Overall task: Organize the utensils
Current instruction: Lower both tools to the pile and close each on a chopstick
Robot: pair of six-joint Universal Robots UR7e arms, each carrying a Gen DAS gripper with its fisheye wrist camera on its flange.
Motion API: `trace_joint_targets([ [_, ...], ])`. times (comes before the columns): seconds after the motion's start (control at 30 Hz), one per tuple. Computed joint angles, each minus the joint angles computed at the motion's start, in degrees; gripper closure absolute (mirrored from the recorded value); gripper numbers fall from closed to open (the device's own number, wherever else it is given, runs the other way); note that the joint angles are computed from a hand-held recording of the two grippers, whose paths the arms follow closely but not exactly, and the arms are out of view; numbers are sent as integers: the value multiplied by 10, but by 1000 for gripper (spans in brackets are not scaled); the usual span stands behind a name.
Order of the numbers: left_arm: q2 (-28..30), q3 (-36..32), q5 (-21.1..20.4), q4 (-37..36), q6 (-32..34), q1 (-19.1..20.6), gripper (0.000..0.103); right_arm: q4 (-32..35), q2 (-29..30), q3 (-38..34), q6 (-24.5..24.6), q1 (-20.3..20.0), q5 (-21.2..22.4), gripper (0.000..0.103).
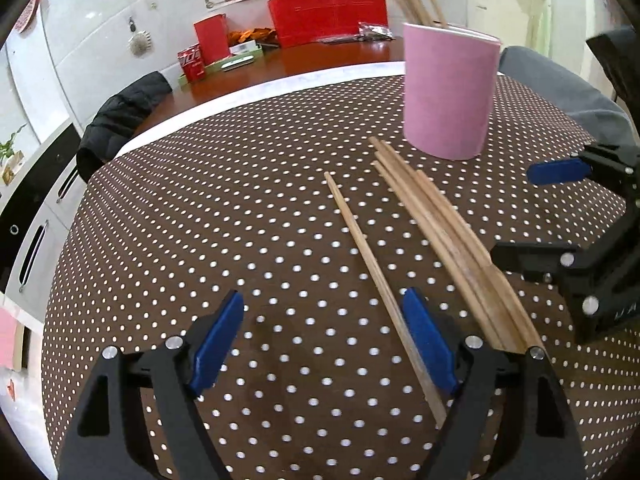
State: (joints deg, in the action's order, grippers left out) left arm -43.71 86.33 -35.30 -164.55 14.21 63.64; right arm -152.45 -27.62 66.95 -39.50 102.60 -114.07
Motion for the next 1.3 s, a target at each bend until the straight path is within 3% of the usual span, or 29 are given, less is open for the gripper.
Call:
trace_joint_targets([
  [0.4, 5, 3, 11, -14, 15, -5, 22, -35, 6, 15, -7, 5, -12, 6],
  [0.63, 4, 3, 10, -13, 14, -4, 22, -72, 25, 7, -40, 14, -65, 6],
  [0.83, 6, 1, 15, -19, 21, -4, 22, -78, 23, 9, -28, 10, -54, 8],
  [1.0, 6, -9, -9, 2, 8, -1, 23, -55, 27, -2, -3, 11, -18, 33],
  [1.1, 1, -14, -37, 22, -7, 3, 35, -61, 29, -1, -3, 11, -4, 46],
  [1.17, 2, -21, -45, 30, -17, 6, 37, -53, 30, -5, 2, 11, 11, 52],
  [1.2, 3, -24, -45, 31, -19, 7, 37, -40, 27, -7, 10, 8, 32, 61],
  [1.23, 8, -31, -38, 30, -21, 8, 36, -22, 25, -11, 21, 5, 54, 61],
  [1.3, 14, -45, -32, 37, -33, 11, 36, -28, 28, -11, 21, 6, 51, 61],
])
